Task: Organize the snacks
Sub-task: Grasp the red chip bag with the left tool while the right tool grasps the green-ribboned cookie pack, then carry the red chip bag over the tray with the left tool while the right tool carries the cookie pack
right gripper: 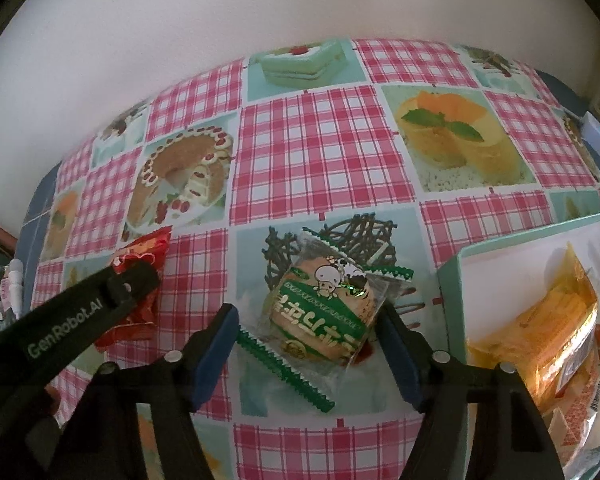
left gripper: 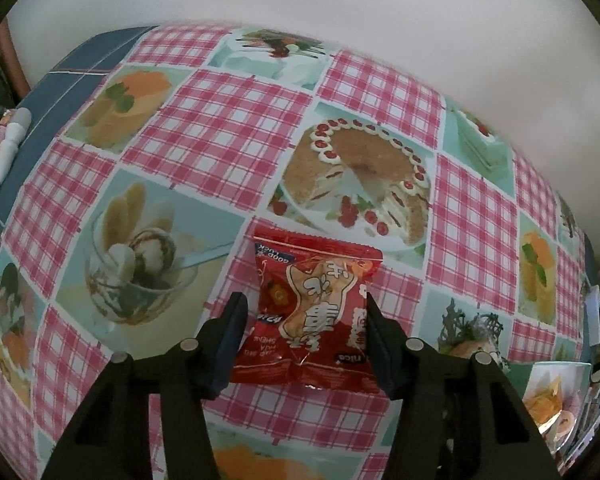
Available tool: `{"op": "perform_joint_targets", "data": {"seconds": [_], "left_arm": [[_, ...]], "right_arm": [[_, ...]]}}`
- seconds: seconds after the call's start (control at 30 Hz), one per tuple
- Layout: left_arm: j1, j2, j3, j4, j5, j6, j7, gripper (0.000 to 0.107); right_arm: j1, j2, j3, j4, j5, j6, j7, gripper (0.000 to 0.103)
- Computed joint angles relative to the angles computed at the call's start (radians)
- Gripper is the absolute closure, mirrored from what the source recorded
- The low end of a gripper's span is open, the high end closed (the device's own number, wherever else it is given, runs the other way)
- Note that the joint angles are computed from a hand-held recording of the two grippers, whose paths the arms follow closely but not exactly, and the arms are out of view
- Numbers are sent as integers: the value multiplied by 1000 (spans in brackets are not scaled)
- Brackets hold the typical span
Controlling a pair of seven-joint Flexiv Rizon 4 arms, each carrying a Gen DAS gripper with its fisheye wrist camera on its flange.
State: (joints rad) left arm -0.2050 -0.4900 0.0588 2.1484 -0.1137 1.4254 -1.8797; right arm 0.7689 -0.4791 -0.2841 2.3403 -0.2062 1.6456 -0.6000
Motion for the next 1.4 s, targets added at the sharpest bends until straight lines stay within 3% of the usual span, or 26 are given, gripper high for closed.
{"op": "perform_joint_targets", "data": {"seconds": [0.13, 0.3, 0.7, 0.93, 1.07, 1.13, 1.2, 1.23, 1.4], "left_arm": [[12, 4, -3, 7, -9, 3, -3, 50], [14, 6, -3, 10, -15, 4, -9, 50], [14, 4, -6, 6, -20, -6, -13, 50], [12, -2, -4, 0, -11, -11, -15, 50], [13, 1, -4, 3, -9, -9, -13, 50], [12, -1, -4, 1, -7, -10, -12, 50], [17, 2, -8, 4, -9, -9, -8, 50], [16, 2, -8, 4, -9, -9, -8, 50], [13, 3, -4, 5, -8, -6, -9, 50]], "right_arm": [[-4, -4, 3, 4, 14, 23, -4, 34], [18, 1, -18, 12, 45, 45, -20, 50], [-48, -17, 63, -6, 111, 77, -70, 49], [1, -23, 20, -16, 115, 55, -95, 37], [125, -41, -109, -5, 96, 36, -75, 37], [168, -49, -151, -2, 96, 30, -69, 38], [227, -56, -214, 5, 84, 11, -50, 49], [238, -60, -224, 4, 91, 8, -54, 49], [211, -48, -200, 10, 101, 23, -47, 50]]}}
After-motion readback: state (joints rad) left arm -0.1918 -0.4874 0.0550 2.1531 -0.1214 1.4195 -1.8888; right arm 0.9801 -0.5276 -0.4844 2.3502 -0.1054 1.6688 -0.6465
